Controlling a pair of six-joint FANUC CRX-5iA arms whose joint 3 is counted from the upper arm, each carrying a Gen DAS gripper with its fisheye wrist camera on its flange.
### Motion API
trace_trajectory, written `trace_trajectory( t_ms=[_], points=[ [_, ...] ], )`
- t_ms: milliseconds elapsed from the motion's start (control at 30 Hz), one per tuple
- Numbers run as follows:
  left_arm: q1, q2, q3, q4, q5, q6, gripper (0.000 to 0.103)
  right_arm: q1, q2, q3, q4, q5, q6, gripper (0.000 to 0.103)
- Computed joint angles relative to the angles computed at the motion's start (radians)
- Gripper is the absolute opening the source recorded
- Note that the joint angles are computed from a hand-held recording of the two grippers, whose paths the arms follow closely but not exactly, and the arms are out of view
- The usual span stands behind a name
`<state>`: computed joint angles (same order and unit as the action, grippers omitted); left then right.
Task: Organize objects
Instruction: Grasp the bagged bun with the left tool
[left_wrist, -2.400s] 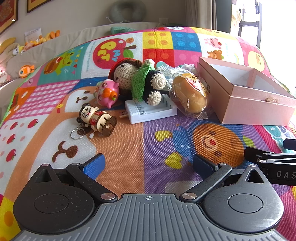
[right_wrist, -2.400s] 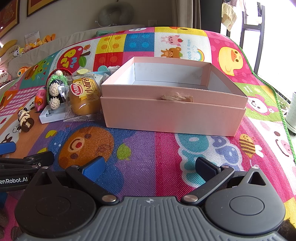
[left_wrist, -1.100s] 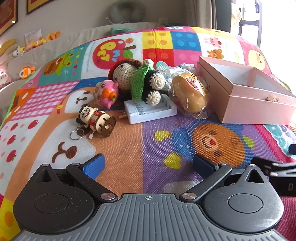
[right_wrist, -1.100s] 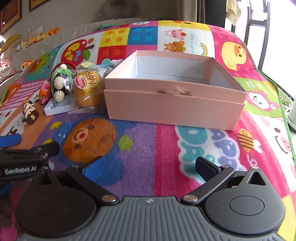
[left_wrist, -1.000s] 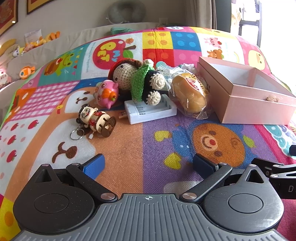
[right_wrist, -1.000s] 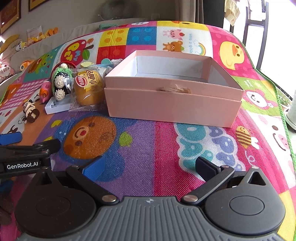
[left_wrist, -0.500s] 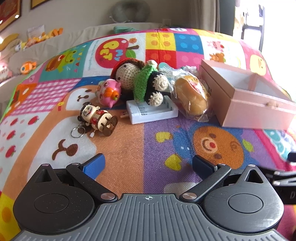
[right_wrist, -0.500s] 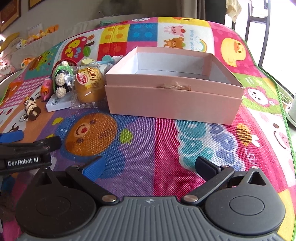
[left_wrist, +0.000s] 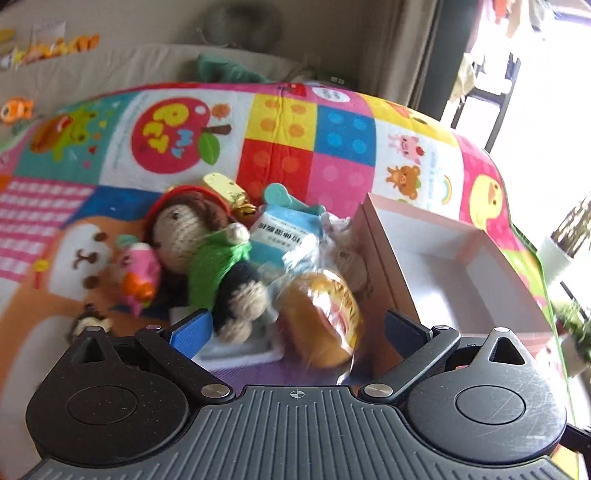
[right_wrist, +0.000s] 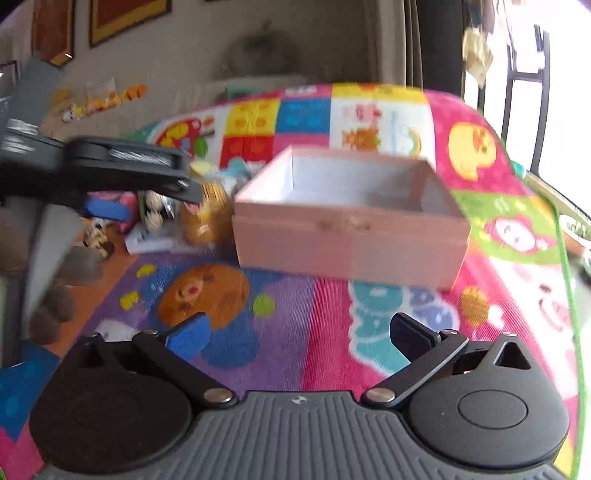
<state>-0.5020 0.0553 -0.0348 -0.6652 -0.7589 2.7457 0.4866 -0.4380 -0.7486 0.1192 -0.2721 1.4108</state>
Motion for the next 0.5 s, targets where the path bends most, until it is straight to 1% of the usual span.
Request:
trace_trajectory(
  t_ms=[67,100,167,200,267,333,367,400,433,467,500],
  points=[
    [0.002,0.033,0.026,-0.020,-0.002,0.023,0.100,-0.012,-0.021,-0.005,-0.006,0.037,0.036,0.103],
    [-0.007,0.049,0.040,-0.047,-0.010,0.043,0.097,-0.019,-0.026,-0.007,0.000,0.055,0.039,0.103],
    [-0.034,0.071,0.061,-0.120,-0.033,0.096,0.080,-0.030,-0.027,-0.002,-0.004,0.083,0.051,0.103],
    [-0.048,0.078,0.065,-0.157,-0.036,0.123,0.074,-0.035,-0.024,-0.001,0.007,0.097,0.041,0.103],
    [-0.079,0.096,0.076,-0.228,-0.044,0.172,0.073,-0.044,-0.016,-0.027,0.119,0.144,-0.076,0.103],
    [-0.112,0.119,0.089,-0.299,-0.057,0.199,0.072,-0.055,-0.004,-0.041,0.205,0.172,-0.160,0.103],
    [-0.119,0.127,0.094,-0.317,-0.056,0.191,0.072,-0.059,-0.002,-0.042,0.217,0.173,-0.172,0.103],
    [-0.120,0.132,0.097,-0.325,-0.051,0.181,0.070,-0.059,0.002,-0.038,0.218,0.169,-0.172,0.103],
    [-0.109,0.129,0.091,-0.317,-0.023,0.171,0.066,-0.057,0.008,-0.032,0.216,0.162,-0.171,0.103],
    [-0.095,0.123,0.083,-0.298,0.007,0.154,0.065,-0.054,0.014,-0.026,0.212,0.151,-0.168,0.103],
    [-0.082,0.118,0.075,-0.284,0.034,0.136,0.061,-0.050,0.018,-0.020,0.211,0.140,-0.168,0.103]
  ],
)
